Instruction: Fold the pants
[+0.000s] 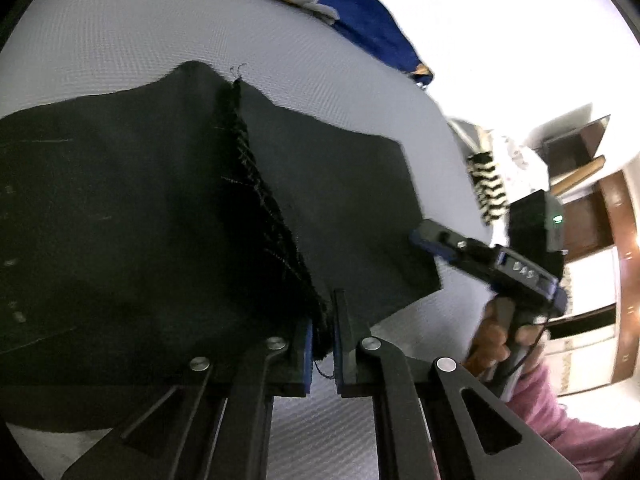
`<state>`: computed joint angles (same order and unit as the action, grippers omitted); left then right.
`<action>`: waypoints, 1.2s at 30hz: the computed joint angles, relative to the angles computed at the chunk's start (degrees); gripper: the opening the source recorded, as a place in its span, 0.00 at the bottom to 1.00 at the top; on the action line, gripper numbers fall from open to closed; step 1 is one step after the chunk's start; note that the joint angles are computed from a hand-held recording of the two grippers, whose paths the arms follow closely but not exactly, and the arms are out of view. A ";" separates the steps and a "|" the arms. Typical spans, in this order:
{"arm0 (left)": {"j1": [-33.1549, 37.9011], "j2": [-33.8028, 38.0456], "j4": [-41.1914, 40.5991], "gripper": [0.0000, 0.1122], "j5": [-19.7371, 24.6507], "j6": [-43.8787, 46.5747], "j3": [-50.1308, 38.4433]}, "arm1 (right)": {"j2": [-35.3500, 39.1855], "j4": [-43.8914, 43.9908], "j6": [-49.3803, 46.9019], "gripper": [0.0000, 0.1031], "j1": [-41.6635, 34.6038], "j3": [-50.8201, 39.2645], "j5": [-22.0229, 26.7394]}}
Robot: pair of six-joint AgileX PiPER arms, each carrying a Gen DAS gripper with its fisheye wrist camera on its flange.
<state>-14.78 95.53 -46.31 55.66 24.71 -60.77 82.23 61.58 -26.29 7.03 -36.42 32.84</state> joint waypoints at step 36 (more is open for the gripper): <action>-10.56 17.16 26.93 0.28 -16.20 -16.61 -19.02 | 16.35 -54.19 38.80 0.43 9.37 -21.59 -4.23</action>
